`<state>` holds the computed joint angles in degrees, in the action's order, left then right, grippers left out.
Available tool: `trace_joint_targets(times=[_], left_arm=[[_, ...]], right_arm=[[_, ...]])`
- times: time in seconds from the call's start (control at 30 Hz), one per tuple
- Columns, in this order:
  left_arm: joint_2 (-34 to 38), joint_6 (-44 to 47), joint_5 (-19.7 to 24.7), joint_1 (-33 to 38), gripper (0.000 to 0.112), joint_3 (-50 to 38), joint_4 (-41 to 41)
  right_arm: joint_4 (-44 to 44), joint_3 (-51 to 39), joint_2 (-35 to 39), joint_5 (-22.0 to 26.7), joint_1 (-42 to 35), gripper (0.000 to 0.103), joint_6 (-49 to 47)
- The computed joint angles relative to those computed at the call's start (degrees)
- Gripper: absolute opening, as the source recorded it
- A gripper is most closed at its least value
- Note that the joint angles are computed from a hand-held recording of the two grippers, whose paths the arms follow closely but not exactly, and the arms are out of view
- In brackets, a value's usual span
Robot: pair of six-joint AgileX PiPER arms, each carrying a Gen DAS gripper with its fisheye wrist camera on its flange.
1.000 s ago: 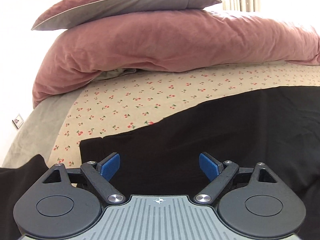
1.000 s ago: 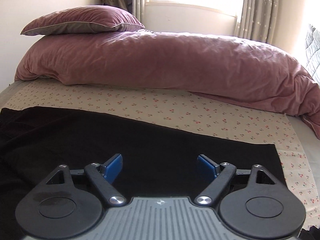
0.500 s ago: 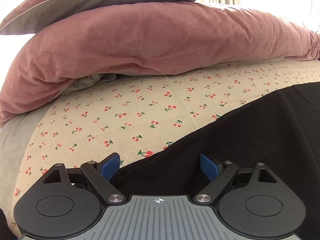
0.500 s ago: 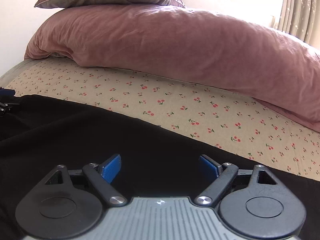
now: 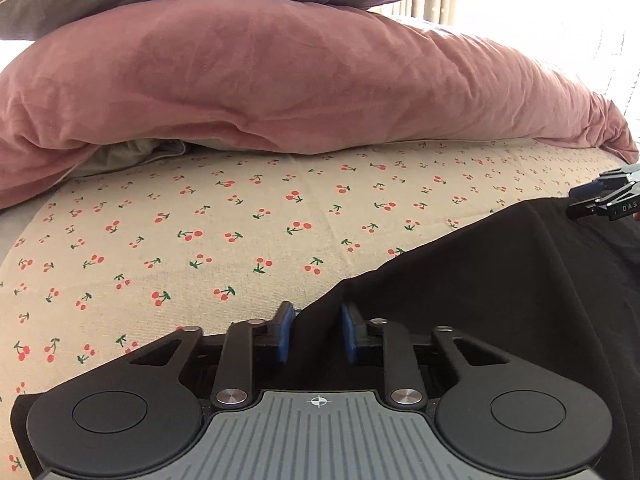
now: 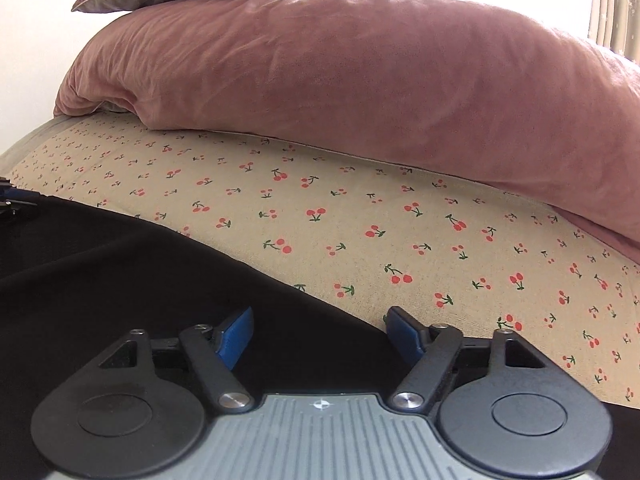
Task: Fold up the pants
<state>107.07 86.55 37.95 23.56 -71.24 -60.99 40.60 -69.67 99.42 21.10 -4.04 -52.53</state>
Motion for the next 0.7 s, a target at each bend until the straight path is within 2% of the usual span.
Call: trace_joint_targets(times=[0.03, 0.07, 0.1, 0.2, 0.27, 0.33, 0.47, 0.57, 0.7], left_arm=[[-0.4, 0.9, -0.9, -0.2, 0.012, 1.1, -1.7], [-1.0, 2.1, -2.2, -0.6, 0.011, 2.4, -3.3], [-1.8, 4.5, -4.0, -1.1, 0.010, 4.2, -5.7], [-4.1, 8.2, -9.1, -2.7, 0.008, 8.0, -11.6], [-6.6, 10.5, -11.9, -3.5, 0.008, 10.4, -15.1], [-9.8, 11.0, -12.7, -3.5, 0.007, 12.3, -16.5], [-18.4, 6.3, -10.8, -1.7, 0.007, 15.6, -12.9], [-26.2, 0.9, -7.5, 0.9, 0.006, 18.7, -8.6], [-38.2, -4.7, 2.4, 8.8, 0.006, 23.9, -3.3]], right_arm=[[1.7, 0.2, -0.1, 0.5, -0.2, 0.049, -1.4], [3.2, 0.1, -0.3, 1.9, -0.6, 0.029, -2.6], [3.3, 0.4, -0.6, 2.3, -0.4, 0.014, -2.5], [-4.9, 3.0, -2.7, -2.6, 2.5, 0.004, 5.3], [-10.0, 5.5, -5.1, -5.8, 4.1, 0.002, 10.8], [-13.4, 7.7, -8.4, -7.3, 5.2, 0.002, 14.5], [-15.0, 11.9, -17.5, -5.4, 5.4, 0.002, 16.6], [-16.8, 15.9, -26.1, -2.9, 5.4, 0.002, 19.0], [-29.2, 21.4, -39.7, 2.8, 8.6, 0.002, 32.3]])
